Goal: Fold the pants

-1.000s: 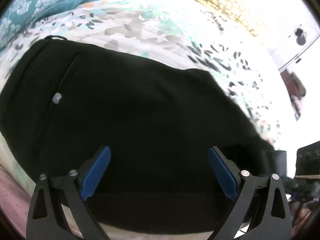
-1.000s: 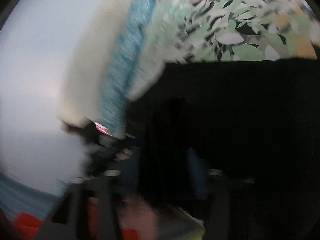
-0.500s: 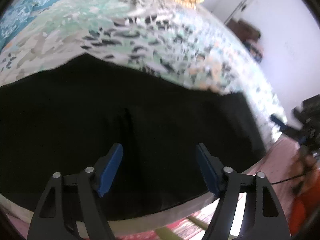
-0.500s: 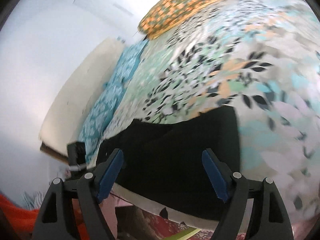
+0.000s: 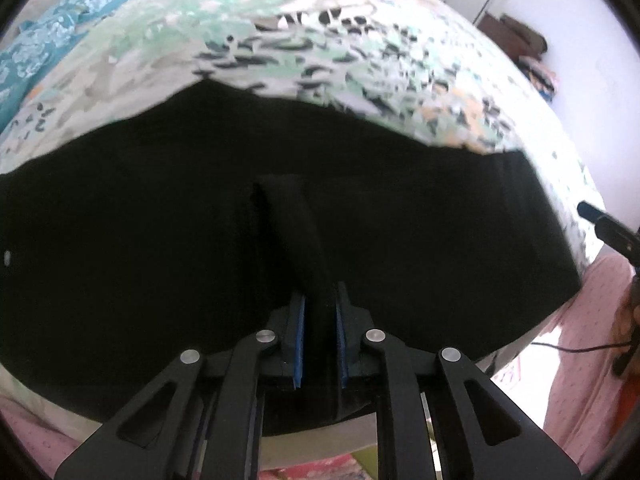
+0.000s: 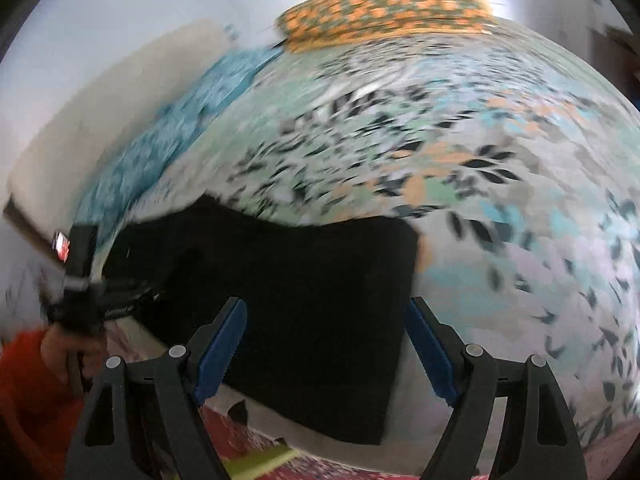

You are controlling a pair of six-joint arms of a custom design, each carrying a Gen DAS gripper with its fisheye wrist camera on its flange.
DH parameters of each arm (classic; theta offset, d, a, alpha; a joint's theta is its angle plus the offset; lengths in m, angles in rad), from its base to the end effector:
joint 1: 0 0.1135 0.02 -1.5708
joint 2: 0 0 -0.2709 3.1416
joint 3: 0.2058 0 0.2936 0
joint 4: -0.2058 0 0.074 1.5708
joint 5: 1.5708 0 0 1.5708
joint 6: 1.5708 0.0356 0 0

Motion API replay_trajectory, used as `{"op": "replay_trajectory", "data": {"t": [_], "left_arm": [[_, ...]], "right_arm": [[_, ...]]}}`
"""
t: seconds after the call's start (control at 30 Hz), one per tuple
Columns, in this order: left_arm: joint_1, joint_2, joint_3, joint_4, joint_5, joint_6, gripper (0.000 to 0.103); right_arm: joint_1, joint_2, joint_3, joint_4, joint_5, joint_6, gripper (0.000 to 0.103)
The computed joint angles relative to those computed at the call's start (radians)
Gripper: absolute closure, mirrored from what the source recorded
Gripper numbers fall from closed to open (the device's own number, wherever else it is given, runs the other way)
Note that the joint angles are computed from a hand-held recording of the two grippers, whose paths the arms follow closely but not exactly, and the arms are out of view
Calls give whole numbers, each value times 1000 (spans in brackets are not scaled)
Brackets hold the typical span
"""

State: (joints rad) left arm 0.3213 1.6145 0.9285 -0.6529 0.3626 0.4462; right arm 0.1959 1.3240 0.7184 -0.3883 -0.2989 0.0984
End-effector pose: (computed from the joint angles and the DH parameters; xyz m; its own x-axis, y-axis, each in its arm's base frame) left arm 0.3047 0.0881 0.1441 -0.9271 0.1167 -0.3563 0.2019 0.9561 -0.2122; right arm 0.2757 0.0654 0.1714 -0.8519 -0.0733 -0.5185 -0.2611 0.9178 0.2992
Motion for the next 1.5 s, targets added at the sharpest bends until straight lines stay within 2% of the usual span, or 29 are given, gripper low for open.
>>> {"op": "replay_trajectory", "data": {"t": [0.07, 0.1, 0.17, 0.23, 0.3, 0.33, 0.4, 0.47, 0.53, 0.57, 0.63, 0.7, 0.83, 0.9, 1.07, 1.13, 1.17, 1.23, 1.27, 1.3, 1.4, 1.5], "left_arm": [[-9, -5, -6, 12, -11, -4, 87], [-4, -2, 2, 11, -9, -11, 82], [30, 20, 34, -20, 31, -23, 77], [71, 6, 39, -1, 15, -55, 45], [132, 0, 51, 21, 35, -88, 36], [165, 0, 61, 27, 52, -110, 36], [210, -9, 71, 49, 79, -146, 36], [224, -28, 65, 69, 116, -160, 36], [211, -57, 49, 72, 174, -147, 36], [197, -70, 39, 68, 190, -135, 35], [130, -88, 13, 76, 186, -106, 34], [64, -83, -12, 93, 143, -68, 34], [-22, -32, -42, 111, 3, -27, 35], [0, -17, -43, 95, 15, -12, 36], [2, -3, -33, 92, 42, -37, 36], [-5, -2, -38, 99, 31, -30, 36], [-14, -13, -48, 105, 19, -27, 36], [-18, -18, -52, 109, 9, -14, 35], [-14, -20, -57, 111, 10, -9, 35], [-13, -18, -57, 111, 13, -9, 35], [-14, 0, -43, 104, 20, -22, 34], [-22, 9, -33, 101, 13, -24, 33]], "right_arm": [[24, 157, 68, -70, -59, -39, 22], [42, 243, 90, -97, -42, -29, 21], [53, 262, 89, -77, -29, -36, 17], [42, 241, 106, -100, -51, -11, 17], [-9, 146, 65, -49, -125, 21, 18], [-36, 96, 51, -21, -127, 40, 18], [-71, 92, 88, -38, -115, 42, 18], [-110, 165, 171, -91, -161, 29, 18], [-153, 284, 257, -124, -296, 28, 18], [-154, 337, 291, -144, -320, 45, 18], [-161, 432, 330, -143, -265, 96, 18], [-159, 503, 347, -143, -269, 126, 18], [-153, 389, 314, -147, -268, 133, 18], [-170, 290, 282, -159, -317, 131, 18], [-208, 152, 186, -306, -433, 149, 18], [-202, 109, 114, -317, -368, 161, 18], [-189, 34, 66, -305, -248, 185, 19], [-118, -96, 19, -314, -37, 133, 19], [-21, -163, 11, -345, 148, 82, 19], [62, -192, 13, -376, 273, 54, 19], [181, -147, 40, -417, 368, -1, 18], [233, -10, 54, -418, 429, -17, 18]]}}
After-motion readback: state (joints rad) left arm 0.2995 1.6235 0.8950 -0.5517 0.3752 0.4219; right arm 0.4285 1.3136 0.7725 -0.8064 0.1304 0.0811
